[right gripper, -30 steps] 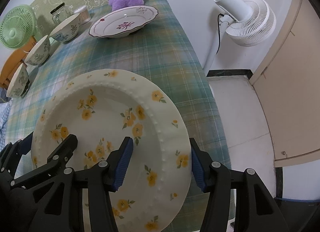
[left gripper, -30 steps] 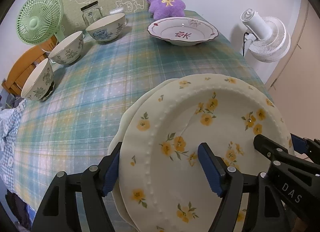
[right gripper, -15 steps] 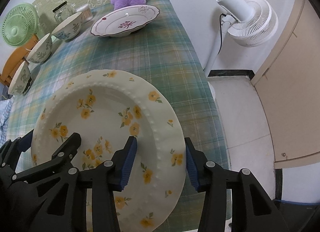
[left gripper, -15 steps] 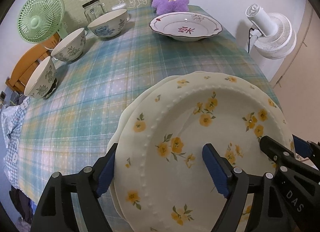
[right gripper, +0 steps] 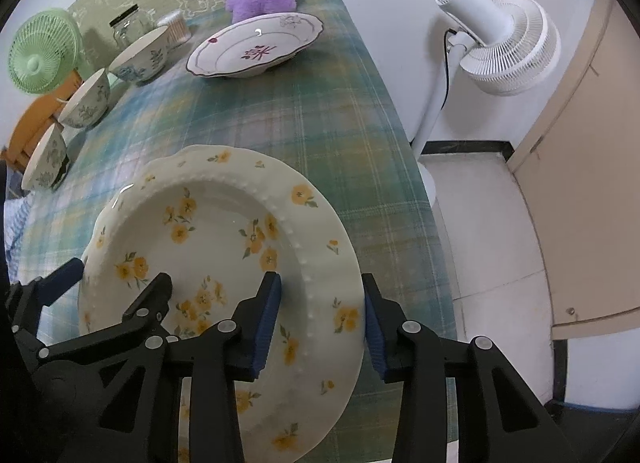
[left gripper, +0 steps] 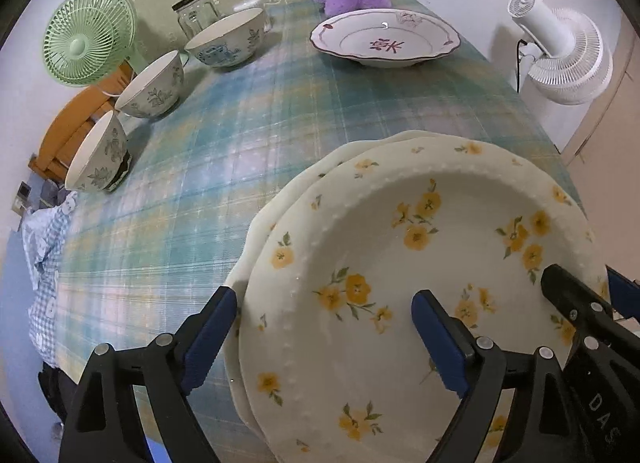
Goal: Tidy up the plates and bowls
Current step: 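Open the left gripper and lift it away from the plate stack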
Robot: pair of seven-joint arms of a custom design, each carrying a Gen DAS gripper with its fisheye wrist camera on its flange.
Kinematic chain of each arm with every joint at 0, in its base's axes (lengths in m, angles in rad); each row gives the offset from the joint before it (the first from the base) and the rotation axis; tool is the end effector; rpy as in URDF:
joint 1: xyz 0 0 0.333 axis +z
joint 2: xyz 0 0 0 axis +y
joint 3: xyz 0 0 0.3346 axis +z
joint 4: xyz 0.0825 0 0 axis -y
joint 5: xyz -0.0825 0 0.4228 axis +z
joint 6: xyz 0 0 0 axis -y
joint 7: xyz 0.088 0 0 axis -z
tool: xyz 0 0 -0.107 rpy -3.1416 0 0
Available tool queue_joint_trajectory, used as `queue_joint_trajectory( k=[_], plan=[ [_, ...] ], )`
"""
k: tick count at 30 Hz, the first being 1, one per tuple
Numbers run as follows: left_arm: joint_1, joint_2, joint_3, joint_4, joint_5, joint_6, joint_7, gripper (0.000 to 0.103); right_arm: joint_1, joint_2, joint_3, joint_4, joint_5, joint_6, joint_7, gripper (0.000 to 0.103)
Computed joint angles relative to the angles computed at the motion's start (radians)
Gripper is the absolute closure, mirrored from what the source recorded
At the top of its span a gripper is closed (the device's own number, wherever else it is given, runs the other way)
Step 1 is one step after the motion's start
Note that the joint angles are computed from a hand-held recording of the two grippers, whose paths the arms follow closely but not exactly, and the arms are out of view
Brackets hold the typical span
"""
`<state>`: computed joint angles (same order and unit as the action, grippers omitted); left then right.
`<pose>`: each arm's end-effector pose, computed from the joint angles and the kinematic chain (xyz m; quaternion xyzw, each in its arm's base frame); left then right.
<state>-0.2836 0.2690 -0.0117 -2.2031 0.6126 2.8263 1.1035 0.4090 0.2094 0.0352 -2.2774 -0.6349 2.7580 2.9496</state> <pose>0.5733 -0.2046 0.2779 -0.5477 0.8074 -0.0993 0.1960 0.5133 0.2716 0.2738 -0.5512 0.8102 -0.1340 0.1474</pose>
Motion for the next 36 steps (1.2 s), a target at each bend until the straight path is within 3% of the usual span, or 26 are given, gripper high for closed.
queue_joint_trajectory(
  k=[10, 19, 22, 25, 31, 36],
  plan=[
    [0.034, -0.008, -0.009, 0.001, -0.089, -0.011, 0.052, 0.013, 0.010, 0.049, 0.013, 0.075, 0.063, -0.075, -0.065, 0.048],
    [0.086, -0.002, -0.034, 0.001, -0.234, 0.008, 0.206, 0.013, 0.029, 0.086, 0.006, 0.127, 0.080, -0.122, -0.060, 0.032],
    [0.117, 0.001, -0.054, 0.003, -0.312, 0.013, 0.290, 0.013, 0.036, 0.104, 0.006, 0.154, 0.086, -0.148, -0.053, 0.025],
    [0.179, -0.002, -0.118, 0.002, -0.470, 0.009, 0.458, 0.013, 0.039, 0.110, 0.007, 0.167, 0.094, -0.170, -0.051, 0.023],
    [0.200, -0.015, -0.144, 0.004, -0.635, 0.009, 0.638, 0.013, 0.068, 0.088, 0.004, 0.200, 0.052, -0.281, 0.009, 0.023],
    [0.219, -0.039, -0.164, 0.013, -0.756, 0.008, 0.765, 0.013, 0.064, 0.049, 0.014, 0.198, 0.044, -0.301, 0.062, 0.023]
  ],
)
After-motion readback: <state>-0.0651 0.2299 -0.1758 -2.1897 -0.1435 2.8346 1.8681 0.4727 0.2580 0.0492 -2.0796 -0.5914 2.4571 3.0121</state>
